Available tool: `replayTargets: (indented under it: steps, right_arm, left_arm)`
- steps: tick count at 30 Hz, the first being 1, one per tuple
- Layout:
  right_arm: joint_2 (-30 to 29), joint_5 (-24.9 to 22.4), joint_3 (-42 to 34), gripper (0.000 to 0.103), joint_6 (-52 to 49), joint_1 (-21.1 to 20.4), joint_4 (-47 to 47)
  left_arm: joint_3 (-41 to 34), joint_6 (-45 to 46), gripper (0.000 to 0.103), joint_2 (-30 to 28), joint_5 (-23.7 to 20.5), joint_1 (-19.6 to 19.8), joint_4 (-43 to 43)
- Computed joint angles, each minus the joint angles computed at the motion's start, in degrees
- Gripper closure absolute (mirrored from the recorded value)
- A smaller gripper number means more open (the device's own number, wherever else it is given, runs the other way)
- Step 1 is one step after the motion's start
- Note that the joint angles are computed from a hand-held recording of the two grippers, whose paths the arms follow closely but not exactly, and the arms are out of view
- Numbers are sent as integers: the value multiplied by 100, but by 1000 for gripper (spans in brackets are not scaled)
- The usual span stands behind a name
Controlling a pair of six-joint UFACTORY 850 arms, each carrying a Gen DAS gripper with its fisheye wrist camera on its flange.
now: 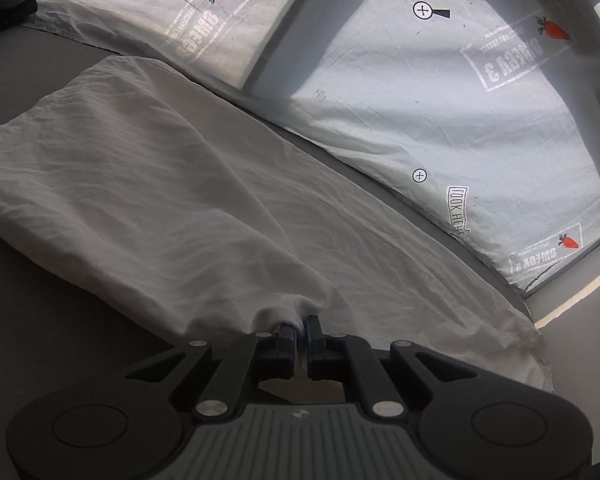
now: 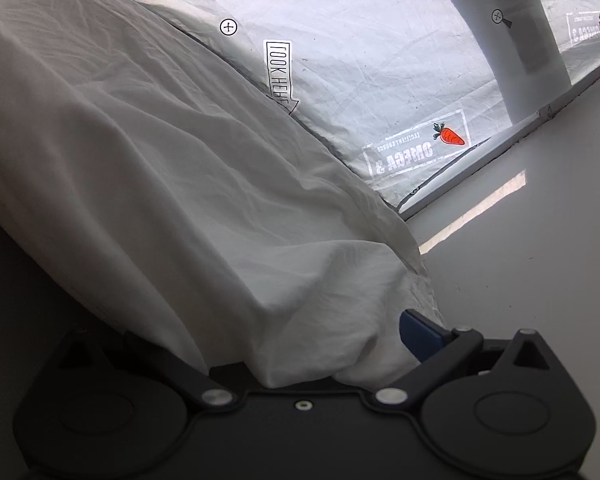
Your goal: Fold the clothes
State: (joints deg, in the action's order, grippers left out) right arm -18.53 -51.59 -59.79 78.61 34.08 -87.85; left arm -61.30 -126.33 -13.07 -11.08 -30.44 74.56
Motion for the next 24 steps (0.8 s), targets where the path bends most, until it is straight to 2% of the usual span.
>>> replayTargets:
  steps: [1,3,6,7,9,11,13,15,19,21,24]
  right_arm:
    - [66,60,5,0,73,-19,0]
    - [156,250,22,0,170,-77,120]
    - [156,463,118,0,280,-142,137]
    - [154,401,147,0,299,-112,35]
    - [125,265,153,0,232,-48,-60]
    - [67,103,142,0,163,23,-131]
    - [33,-109,260,0,431,109,-463]
    - [30,-335,403,0,892,185,-737]
    - [25,-334,322,0,1485,154,-403]
    - [-64,-436,161,0,1380,185,-106]
    - [-214,-606,-94,0,970,237,267]
  left_arm:
    - [88,330,92,33,-48,-14,-332]
    - [261,392,85,117,-69,-21,-503]
    - [566,-396,83,302,78,22,-95]
    - [621,-311,80,354,45,31,-254]
    - [756,-515,68,500,-171,19,-140]
    - [954,-1081,67,705,-237,72,254]
    - [1121,-1097,67,891,-476,139,80]
    - [1305,-1169,66,1056,-583,302,12]
    - [1611,-1855,64,1303,-598,841,403]
    - [1675,-2121,60,1327,-483,1184,668]
    - [1525,-1945,61,1176,-200,1628,682]
